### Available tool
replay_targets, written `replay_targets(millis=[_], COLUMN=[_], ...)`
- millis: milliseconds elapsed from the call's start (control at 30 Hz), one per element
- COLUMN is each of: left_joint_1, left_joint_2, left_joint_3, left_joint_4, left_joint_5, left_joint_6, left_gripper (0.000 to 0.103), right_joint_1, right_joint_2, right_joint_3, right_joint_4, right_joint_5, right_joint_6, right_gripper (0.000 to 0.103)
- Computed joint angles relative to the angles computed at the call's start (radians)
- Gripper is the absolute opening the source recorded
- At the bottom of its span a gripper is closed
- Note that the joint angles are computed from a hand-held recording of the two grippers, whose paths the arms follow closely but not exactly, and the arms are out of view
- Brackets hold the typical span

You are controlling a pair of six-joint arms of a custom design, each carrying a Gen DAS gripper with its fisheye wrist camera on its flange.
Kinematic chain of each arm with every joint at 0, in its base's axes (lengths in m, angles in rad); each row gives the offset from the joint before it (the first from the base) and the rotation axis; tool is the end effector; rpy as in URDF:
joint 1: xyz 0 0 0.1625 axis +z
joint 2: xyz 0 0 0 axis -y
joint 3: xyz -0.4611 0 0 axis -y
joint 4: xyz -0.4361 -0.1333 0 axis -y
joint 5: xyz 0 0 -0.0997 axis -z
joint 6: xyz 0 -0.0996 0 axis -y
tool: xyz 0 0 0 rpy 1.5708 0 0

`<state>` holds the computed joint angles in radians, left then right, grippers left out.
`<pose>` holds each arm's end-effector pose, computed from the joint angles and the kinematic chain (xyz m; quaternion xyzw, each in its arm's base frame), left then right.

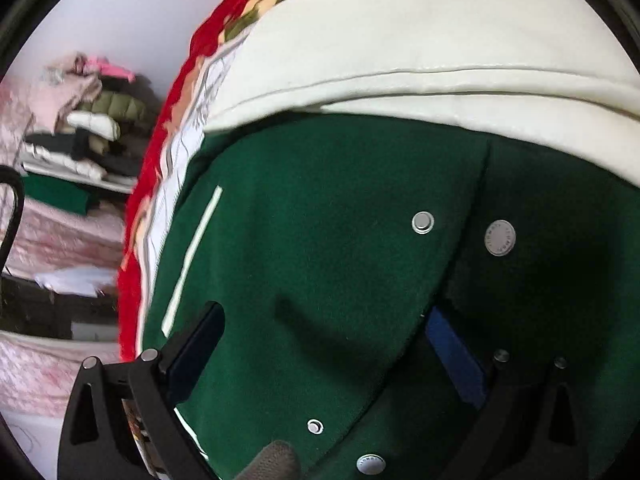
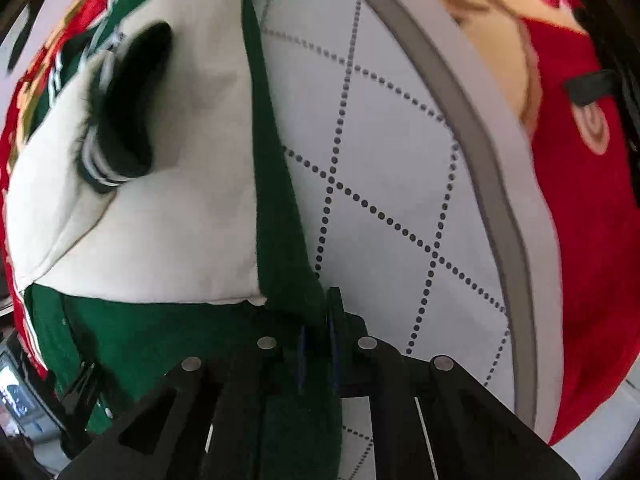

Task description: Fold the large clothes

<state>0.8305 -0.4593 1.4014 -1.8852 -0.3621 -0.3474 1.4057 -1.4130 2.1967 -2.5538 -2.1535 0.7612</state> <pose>-0.3250 -0.6915 -0.0729 0.3248 0.7334 -0.0623 0.5939 -0.0040 -0.5017 0.2482 -0.4514 -0.8399 0.1750 0.2452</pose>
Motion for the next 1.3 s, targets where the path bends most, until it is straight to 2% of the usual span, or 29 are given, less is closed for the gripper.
replay_targets(millis=[100, 167, 267, 333, 400, 433, 467, 500, 533, 600, 667, 700, 733, 800, 833, 867, 900, 933, 967, 1033, 1100, 1167, 1200, 1267, 1300], left_joint_1=[-0.002, -0.001, 0.002, 0.002, 0.002, 0.002, 0.001, -0.002, -0.005, -0.012, -0.021, -0.030, -0.036, -0.044, -0.041, -0.035, -0.021, -0.009, -0.003, 0.002, -0.003, 0.000, 0.005, 0.024, 0.038], left_joint_2=[0.002, 0.006, 0.009, 0.012, 0.013, 0.014, 0.014, 0.014, 0.012, -0.008, -0.044, -0.073, -0.092, -0.124, -0.126, -0.124, -0.123, -0.126, -0.133, -0.135, -0.165, -0.206, -0.237, -0.279, -0.298], left_joint_3=[-0.012, -0.028, -0.040, -0.042, -0.041, -0.041, -0.042, -0.046, -0.049, -0.051, -0.025, 0.000, 0.021, 0.068, 0.078, 0.080, 0.087, 0.093, 0.097, 0.065, 0.052, 0.041, 0.031, 0.012, 0.011], left_joint_4=[0.043, 0.089, 0.128, 0.141, 0.144, 0.147, 0.157, 0.177, 0.202, 0.265, 0.267, 0.275, 0.279, 0.326, 0.360, 0.413, 0.442, 0.430, 0.406, 0.441, 0.462, 0.495, 0.553, 0.636, 0.662], left_joint_5=[0.005, 0.004, 0.003, 0.002, 0.004, 0.006, 0.008, 0.010, 0.010, -0.024, -0.059, -0.087, -0.101, -0.113, -0.111, -0.109, -0.117, -0.133, -0.144, -0.174, -0.186, -0.201, -0.200, -0.205, -0.214], left_joint_6=[-0.033, -0.078, -0.133, -0.158, -0.171, -0.175, -0.185, -0.195, -0.209, -0.251, -0.253, -0.257, -0.260, -0.288, -0.308, -0.342, -0.364, -0.374, -0.377, -0.417, -0.462, -0.527, -0.597, -0.698, -0.741], left_gripper=[0.103, 0.103, 0.103, 0.103, 0.103, 0.103, 0.103, 0.103, 0.103, 0.103, 0.103, 0.103, 0.103, 0.103, 0.103, 0.103, 0.103, 0.103, 0.103, 0.103, 0.103, 0.103, 0.103, 0.103, 0.103], right_joint_1=[0.002, -0.007, -0.021, -0.068, -0.083, -0.111, -0.148, -0.186, -0.204, -0.199, -0.172, -0.153, -0.142, -0.146, -0.155, -0.164, -0.166, -0.158, -0.151, -0.159, -0.111, -0.044, -0.013, 0.087, 0.114], right_joint_2=[-0.001, -0.033, -0.044, -0.082, -0.112, -0.177, -0.213, -0.269, -0.297, -0.349, -0.394, -0.420, -0.431, -0.435, -0.435, -0.438, -0.438, -0.445, -0.452, -0.477, -0.450, -0.430, -0.435, -0.454, -0.452], right_joint_3=[-0.027, -0.029, -0.018, 0.042, 0.072, 0.115, 0.144, 0.173, 0.180, 0.181, 0.189, 0.206, 0.225, 0.250, 0.270, 0.304, 0.335, 0.359, 0.372, 0.385, 0.331, 0.254, 0.230, 0.181, 0.171], right_joint_4=[0.071, 0.111, 0.068, -0.019, -0.036, -0.042, -0.060, -0.045, -0.029, 0.051, 0.124, 0.162, 0.175, 0.231, 0.244, 0.241, 0.212, 0.186, 0.177, 0.195, 0.305, 0.413, 0.438, 0.469, 0.457], right_joint_5=[0.006, 0.050, 0.077, 0.131, 0.147, 0.187, 0.268, 0.327, 0.355, 0.365, 0.357, 0.361, 0.367, 0.430, 0.463, 0.487, 0.490, 0.483, 0.462, 0.455, 0.412, 0.352, 0.334, 0.293, 0.296], right_joint_6=[-0.019, -0.018, -0.064, -0.081, -0.066, -0.041, 0.000, 0.001, -0.007, -0.031, -0.066, -0.081, -0.090, -0.108, -0.106, -0.091, -0.086, -0.086, -0.071, -0.042, -0.072, -0.044, -0.036, -0.005, 0.002], right_gripper=[0.010, 0.021, 0.023, 0.021, 0.020, 0.013, 0.009, 0.009, 0.010, 0.022, 0.068, 0.077, 0.080, 0.080, 0.078, 0.061, 0.042, 0.008, 0.008, 0.005, 0.009, 0.032, 0.035, 0.058, 0.063])
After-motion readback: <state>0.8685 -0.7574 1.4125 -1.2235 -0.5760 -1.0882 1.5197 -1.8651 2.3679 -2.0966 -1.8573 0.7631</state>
